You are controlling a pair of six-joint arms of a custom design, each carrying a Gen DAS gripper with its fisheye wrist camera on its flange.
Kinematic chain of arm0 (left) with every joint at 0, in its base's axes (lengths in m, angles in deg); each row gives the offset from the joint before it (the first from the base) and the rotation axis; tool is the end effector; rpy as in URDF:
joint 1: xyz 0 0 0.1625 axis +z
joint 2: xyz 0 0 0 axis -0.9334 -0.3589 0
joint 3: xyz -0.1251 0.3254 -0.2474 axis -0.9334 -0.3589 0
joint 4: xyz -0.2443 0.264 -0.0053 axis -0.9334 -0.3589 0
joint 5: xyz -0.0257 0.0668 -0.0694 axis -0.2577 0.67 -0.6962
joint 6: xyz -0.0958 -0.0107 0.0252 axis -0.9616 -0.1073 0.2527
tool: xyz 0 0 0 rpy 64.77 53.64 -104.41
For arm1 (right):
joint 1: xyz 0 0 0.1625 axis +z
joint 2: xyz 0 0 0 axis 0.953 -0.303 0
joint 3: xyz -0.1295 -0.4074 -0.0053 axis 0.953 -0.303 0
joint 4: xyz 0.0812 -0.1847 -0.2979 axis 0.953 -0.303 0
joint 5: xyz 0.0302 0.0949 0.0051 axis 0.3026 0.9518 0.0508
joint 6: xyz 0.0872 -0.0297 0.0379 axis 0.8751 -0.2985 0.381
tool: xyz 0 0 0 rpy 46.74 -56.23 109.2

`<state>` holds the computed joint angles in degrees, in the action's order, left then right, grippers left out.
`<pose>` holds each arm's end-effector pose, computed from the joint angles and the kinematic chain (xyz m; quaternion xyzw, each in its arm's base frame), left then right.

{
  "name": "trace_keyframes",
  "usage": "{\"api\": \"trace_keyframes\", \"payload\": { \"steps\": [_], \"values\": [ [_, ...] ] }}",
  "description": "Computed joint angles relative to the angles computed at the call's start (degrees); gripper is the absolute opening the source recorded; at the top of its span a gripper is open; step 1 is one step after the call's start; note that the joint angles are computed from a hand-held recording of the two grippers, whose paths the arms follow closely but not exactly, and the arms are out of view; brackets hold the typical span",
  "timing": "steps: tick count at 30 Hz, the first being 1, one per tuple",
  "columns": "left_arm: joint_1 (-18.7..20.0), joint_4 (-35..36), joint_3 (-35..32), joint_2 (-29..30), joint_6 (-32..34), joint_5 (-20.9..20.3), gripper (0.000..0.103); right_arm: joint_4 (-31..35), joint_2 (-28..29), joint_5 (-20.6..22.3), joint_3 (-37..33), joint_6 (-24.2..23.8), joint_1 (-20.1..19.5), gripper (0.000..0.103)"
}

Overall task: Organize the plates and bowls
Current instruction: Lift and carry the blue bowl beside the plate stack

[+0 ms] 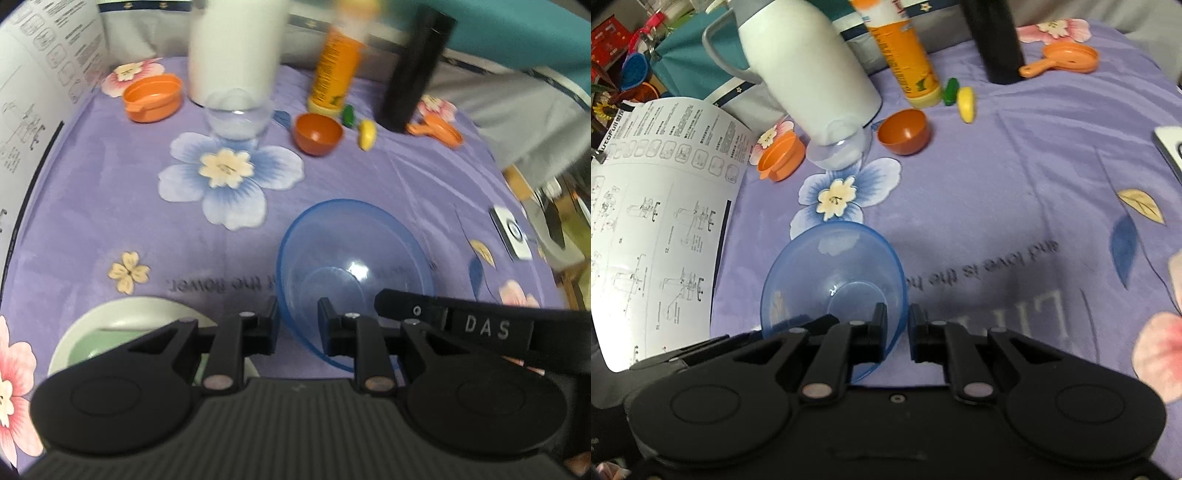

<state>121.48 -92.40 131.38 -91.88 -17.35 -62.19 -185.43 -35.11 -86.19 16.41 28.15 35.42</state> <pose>-0.1996 -0.6016 0.2523 0.0304 0.9094 -0.2843 0.3019 0.3163 -0.6535 0.1185 0.1286 -0.9619 0.2030 0.1307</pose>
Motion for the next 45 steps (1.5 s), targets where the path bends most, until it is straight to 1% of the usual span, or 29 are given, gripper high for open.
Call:
{"api": "trace_keyframes", "payload": {
  "steps": [6,14,21,27,33,36,38,40,42,44,45],
  "values": [
    [-1.3,2.7,1.6,-0.1,-0.8,-0.9,0.02,-1.0,-2.9,0.3,4.6,0.6,-0.9,0.012],
    [-1.5,6.6,2.1,-0.3,-2.0,-2.9,0.021,-0.1,-5.6,0.7,9.2,1.7,-2.1,0.012],
    [-1.7,8.0,2.3,0.2,-2.1,-3.8,0.023,0.2,-6.9,0.5,11.0,2.5,-2.5,0.013],
    [-1.7,8.1,2.9,0.4,-1.4,-4.9,0.025,1.4,-7.4,-0.5,11.7,2.9,-2.5,0.014],
    [-1.7,8.2,3.4,0.4,-0.7,-4.1,0.028,2.1,-7.3,-2.1,11.6,3.2,-2.3,0.014],
    [-1.7,7.9,3.7,0.4,-0.4,-3.6,0.035,2.6,-7.1,-2.7,11.2,3.0,-2.1,0.015],
    [-1.8,7.6,3.9,0.4,-0.3,-3.1,0.043,2.8,-6.8,-3.5,11.0,2.9,-1.9,0.016],
    [-1.8,7.1,4.2,0.3,0.0,-2.8,0.049,2.7,-6.7,-4.1,10.9,3.0,-1.7,0.023],
    [-1.9,6.2,4.6,0.1,0.6,-2.5,0.054,2.3,-6.5,-4.7,10.9,3.1,-1.6,0.026],
    [-2.0,5.7,4.8,-0.1,0.9,-2.1,0.066,2.0,-6.4,-5.3,10.8,3.0,-1.5,0.027],
    [-2.0,4.9,5.0,-0.3,1.4,-2.5,0.069,1.9,-6.4,-5.3,10.8,2.9,-1.5,0.037]
  ]
}}
